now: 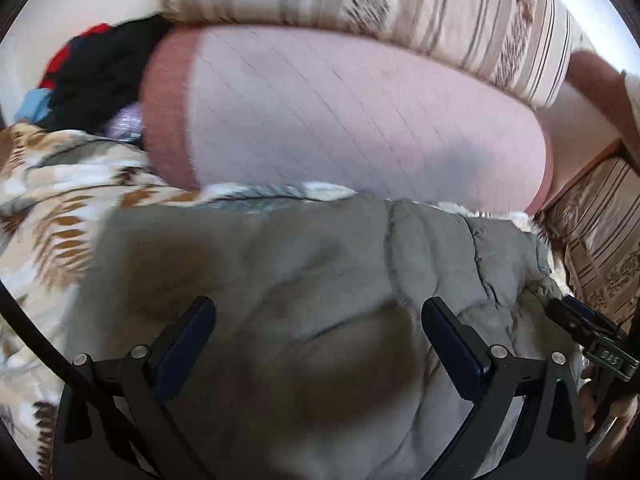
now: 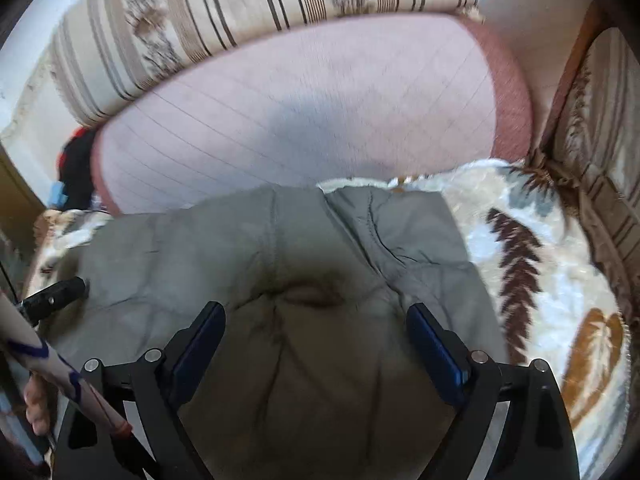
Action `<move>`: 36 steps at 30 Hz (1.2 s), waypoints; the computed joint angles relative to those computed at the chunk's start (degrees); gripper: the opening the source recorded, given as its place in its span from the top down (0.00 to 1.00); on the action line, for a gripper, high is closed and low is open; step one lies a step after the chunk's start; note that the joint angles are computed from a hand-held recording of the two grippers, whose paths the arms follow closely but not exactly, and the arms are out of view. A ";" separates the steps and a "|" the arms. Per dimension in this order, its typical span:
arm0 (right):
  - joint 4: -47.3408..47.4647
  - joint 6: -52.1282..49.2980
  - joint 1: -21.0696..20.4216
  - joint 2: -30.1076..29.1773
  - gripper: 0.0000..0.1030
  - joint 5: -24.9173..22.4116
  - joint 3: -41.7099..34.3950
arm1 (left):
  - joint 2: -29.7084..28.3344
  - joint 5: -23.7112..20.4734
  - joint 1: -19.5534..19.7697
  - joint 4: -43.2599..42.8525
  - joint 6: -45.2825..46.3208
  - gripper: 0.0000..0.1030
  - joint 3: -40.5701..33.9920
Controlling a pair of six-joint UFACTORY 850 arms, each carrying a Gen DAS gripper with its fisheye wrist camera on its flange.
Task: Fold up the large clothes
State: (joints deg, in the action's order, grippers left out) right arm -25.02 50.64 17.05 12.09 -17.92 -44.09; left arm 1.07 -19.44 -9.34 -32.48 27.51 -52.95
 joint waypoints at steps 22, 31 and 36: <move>63.41 -51.58 -23.24 32.91 0.08 -14.17 25.27 | 7.91 -24.97 32.58 -26.49 31.69 0.00 13.44; 109.08 -89.77 -28.81 25.90 0.04 -24.56 32.74 | -5.31 -46.25 37.93 -38.83 42.73 0.00 14.03; 111.61 -90.03 -15.83 20.32 0.00 -9.42 28.55 | -3.25 -40.73 32.24 -37.72 41.98 0.00 14.50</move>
